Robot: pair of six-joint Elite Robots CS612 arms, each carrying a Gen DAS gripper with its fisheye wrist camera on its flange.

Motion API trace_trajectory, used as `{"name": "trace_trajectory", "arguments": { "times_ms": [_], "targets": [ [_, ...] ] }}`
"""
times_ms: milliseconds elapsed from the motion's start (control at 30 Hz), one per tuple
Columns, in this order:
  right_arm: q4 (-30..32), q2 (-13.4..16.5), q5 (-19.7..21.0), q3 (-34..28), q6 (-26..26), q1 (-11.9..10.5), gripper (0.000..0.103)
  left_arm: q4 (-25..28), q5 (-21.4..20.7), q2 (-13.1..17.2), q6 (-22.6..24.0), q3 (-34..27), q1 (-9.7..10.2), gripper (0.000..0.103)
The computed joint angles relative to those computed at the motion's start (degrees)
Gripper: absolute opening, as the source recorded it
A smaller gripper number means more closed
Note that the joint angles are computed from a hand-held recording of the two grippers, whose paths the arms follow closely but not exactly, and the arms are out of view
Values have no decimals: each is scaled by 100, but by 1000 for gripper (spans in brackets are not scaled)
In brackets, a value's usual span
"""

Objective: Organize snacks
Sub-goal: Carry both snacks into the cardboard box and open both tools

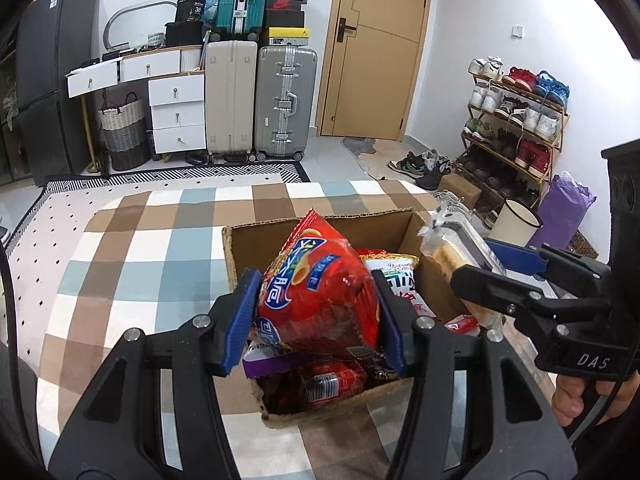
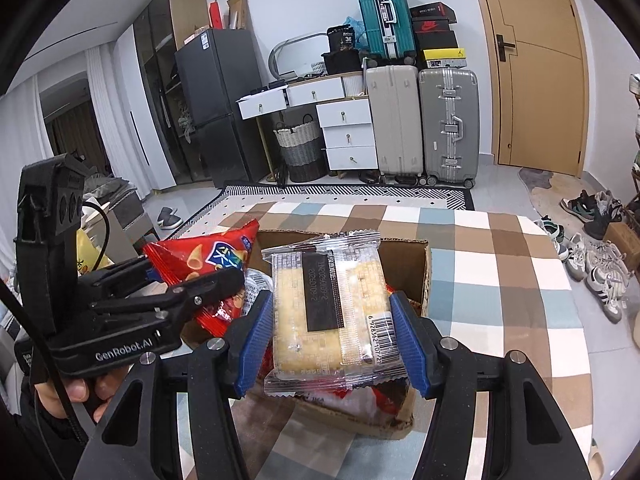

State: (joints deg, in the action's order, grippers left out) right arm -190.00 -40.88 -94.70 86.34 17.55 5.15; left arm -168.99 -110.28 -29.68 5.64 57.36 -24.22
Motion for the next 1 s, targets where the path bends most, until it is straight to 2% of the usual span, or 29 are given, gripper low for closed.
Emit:
{"name": "trace_trajectory", "arguments": {
  "times_ms": [267, 433, 767, 933, 1000],
  "targets": [
    [130, 87, 27, -127, -24, -58, 59, 113, -18, 210, 153, -266, -67, 53],
    [219, 155, 74, -215, -9, -97, 59, 102, 128, 282, 315, -355, -137, 53],
    [276, 247, 108, -325, 77, -146, 59, 200, 303, 496, 228, -715, -193, 56],
    [211, 262, -150, -346, -29, -107, 59, 153, 351, 544, 159, -780, -202, 58],
    [199, 240, -208, -317, -34, -101, 64, 166, 314, 545, 141, -791, -200, 60]
  ]
}}
